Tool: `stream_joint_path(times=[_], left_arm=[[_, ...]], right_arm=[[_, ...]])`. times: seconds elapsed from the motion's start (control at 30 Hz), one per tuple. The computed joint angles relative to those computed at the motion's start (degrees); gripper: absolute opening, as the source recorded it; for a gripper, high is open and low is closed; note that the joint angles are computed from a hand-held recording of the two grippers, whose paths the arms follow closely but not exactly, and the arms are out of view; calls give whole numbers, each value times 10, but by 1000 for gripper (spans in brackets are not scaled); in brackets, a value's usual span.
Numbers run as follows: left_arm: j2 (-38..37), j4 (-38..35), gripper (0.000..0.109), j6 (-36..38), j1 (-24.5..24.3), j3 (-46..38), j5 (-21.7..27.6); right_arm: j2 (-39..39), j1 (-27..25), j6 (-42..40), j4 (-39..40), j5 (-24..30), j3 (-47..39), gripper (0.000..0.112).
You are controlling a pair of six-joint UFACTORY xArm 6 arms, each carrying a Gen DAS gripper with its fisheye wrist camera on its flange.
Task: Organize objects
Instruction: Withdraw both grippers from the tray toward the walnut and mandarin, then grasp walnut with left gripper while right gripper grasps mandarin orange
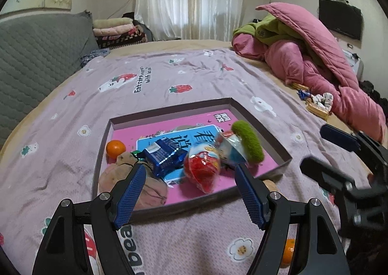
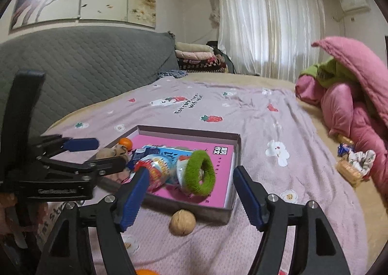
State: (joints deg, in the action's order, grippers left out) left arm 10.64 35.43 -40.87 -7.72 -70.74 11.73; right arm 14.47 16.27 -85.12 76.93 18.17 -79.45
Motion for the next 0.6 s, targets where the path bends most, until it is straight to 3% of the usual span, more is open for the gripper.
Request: stream_joint_path(times=[0.33, 0.6], left_arm=[[-5, -25, 77, 29, -28, 10, 2], [16, -95, 77, 109, -58, 5, 6]], right_arm=[[-74, -3, 16, -47, 9, 118, 71], [-91, -14, 56, -80, 27, 152, 71]])
